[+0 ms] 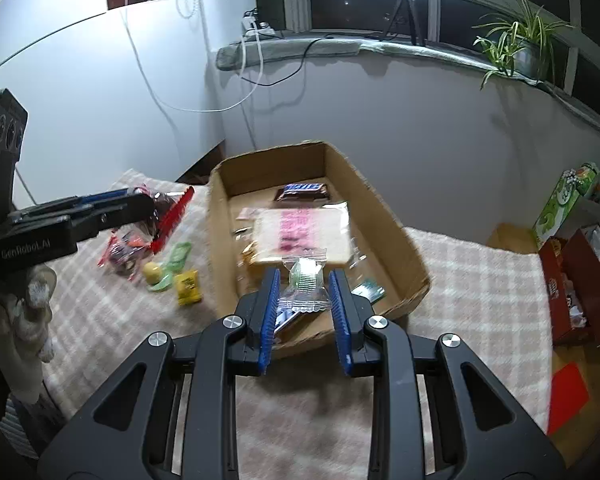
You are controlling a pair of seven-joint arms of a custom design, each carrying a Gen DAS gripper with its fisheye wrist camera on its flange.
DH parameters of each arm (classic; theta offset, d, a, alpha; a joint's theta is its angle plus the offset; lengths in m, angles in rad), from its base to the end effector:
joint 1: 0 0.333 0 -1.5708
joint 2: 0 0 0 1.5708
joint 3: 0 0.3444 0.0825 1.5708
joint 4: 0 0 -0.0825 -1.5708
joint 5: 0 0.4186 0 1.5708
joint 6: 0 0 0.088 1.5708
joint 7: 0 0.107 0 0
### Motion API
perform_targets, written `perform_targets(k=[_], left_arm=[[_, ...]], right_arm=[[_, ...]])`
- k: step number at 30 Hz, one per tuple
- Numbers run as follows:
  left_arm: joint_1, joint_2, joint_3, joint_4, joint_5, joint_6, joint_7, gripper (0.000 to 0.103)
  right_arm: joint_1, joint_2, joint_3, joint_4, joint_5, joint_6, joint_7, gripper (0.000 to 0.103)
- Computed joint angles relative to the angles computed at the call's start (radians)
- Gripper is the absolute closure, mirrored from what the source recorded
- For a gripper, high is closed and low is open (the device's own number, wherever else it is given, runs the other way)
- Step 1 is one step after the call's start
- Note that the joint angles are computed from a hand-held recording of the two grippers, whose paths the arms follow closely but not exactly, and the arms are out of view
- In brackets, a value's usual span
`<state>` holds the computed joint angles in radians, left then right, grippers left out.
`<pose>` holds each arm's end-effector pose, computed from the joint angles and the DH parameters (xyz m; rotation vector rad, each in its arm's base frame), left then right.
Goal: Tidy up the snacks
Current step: 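Carry the red candy bag over the box and open the left gripper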
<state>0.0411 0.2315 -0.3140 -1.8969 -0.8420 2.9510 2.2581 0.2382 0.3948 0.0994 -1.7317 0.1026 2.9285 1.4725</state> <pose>0.6749 -0.1215 0.4744 -1.6688 1.9472 -1.1864 0.7089 0.2309 0.4580 -1.9463 1.4040 -0.5348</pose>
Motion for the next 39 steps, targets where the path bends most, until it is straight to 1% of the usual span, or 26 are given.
perform_targets(k=[3, 6, 9, 13, 15, 19, 26, 30, 34, 35, 36, 37, 38, 39], left_arm=[[-0.024, 0.043, 0.026, 0.054, 0.081, -0.002, -0.075, 0.060], [-0.024, 0.085, 0.035, 0.107, 0.153, -0.015, -0.147, 0.060], [-0.034, 0.128, 0.054, 0.160, 0.251, -0.024, -0.237, 0.060], [-0.054, 0.193, 0.087, 0.242, 0.382, -0.049, -0.368, 0.060], [-0.047, 0.219, 0.083, 0.276, 0.423, -0.067, -0.412, 0.060], [-0.054, 0.271, 0.092, 0.335, 0.507, -0.094, -0.494, 0.060], [-0.050, 0.311, 0.080, 0.378, 0.586, -0.116, -0.553, 0.060], [-0.046, 0.320, 0.075, 0.390, 0.604, -0.124, -0.572, 0.060], [-0.046, 0.315, 0.078, 0.384, 0.623, -0.115, -0.583, 0.059], [-0.044, 0.316, 0.076, 0.386, 0.624, -0.114, -0.585, 0.058], [-0.044, 0.316, 0.077, 0.386, 0.626, -0.114, -0.588, 0.056], [-0.049, 0.314, 0.083, 0.386, 0.633, -0.117, -0.598, 0.053], [-0.052, 0.313, 0.088, 0.384, 0.638, -0.116, -0.606, 0.052], [-0.055, 0.312, 0.092, 0.385, 0.646, -0.113, -0.611, 0.051]], right_arm=[[0.002, 0.029, -0.018, 0.043, -0.013, -0.018, 0.007, 0.077], [-0.001, 0.061, -0.031, 0.088, -0.026, -0.042, 0.013, 0.077], [-0.002, 0.091, -0.042, 0.128, -0.037, -0.062, 0.024, 0.077], [-0.017, 0.130, -0.039, 0.176, -0.033, -0.087, 0.028, 0.077], [-0.023, 0.143, -0.036, 0.190, -0.030, -0.096, 0.026, 0.077], [-0.027, 0.164, -0.033, 0.212, -0.029, -0.110, 0.017, 0.077], [-0.029, 0.186, -0.030, 0.236, -0.025, -0.127, 0.003, 0.077], [-0.028, 0.190, -0.030, 0.242, -0.025, -0.135, -0.004, 0.077], [-0.023, 0.185, -0.032, 0.234, -0.028, -0.127, -0.004, 0.076], [-0.026, 0.184, -0.027, 0.232, -0.026, -0.128, -0.011, 0.071], [-0.023, 0.179, -0.028, 0.224, -0.029, -0.119, -0.014, 0.052], [-0.015, 0.174, -0.036, 0.215, -0.037, -0.105, -0.010, 0.043], [-0.008, 0.169, -0.044, 0.205, -0.047, -0.089, -0.007, 0.032], [-0.006, 0.164, -0.044, 0.196, -0.052, -0.076, -0.010, 0.030]])
